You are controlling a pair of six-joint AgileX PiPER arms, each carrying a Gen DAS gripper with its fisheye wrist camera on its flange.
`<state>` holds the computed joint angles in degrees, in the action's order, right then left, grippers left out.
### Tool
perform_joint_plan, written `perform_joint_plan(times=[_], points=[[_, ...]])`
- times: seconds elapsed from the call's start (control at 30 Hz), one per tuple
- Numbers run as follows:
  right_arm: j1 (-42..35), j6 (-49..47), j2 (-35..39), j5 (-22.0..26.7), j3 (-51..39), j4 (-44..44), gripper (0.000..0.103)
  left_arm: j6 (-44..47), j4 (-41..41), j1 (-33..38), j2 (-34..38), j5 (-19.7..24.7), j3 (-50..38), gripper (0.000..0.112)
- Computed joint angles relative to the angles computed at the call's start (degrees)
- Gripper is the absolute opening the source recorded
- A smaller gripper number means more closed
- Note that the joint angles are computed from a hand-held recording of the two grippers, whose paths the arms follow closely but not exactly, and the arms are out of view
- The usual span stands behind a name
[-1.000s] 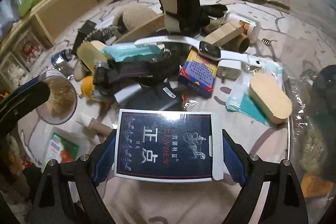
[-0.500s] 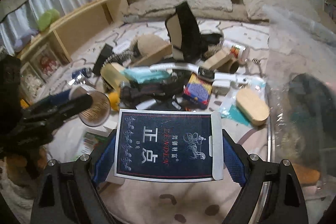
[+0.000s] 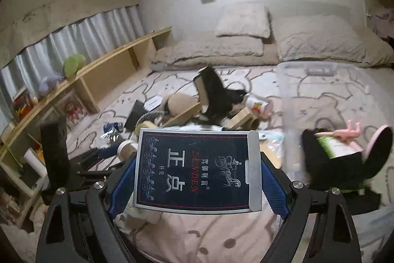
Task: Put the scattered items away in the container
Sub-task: 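Carry the black card package over the clear bin with right gripper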
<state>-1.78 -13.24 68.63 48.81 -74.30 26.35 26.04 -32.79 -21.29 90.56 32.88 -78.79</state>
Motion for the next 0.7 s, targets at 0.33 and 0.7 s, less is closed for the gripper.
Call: perform_joint_plan(times=[0.33, 0.7], points=[[-18.4, -5.0, -0.4, 5.2, -3.6, -0.3, 0.09, -1.4, 0.1, -3.6, 0.8, 1.4, -6.0, 0.082], [-29.5, -9.9, 2.8, 5.5, -1.6, -1.5, 0.09, -4.3, 2.6, -9.4, 4.2, 3.9, -14.5, 0.081]])
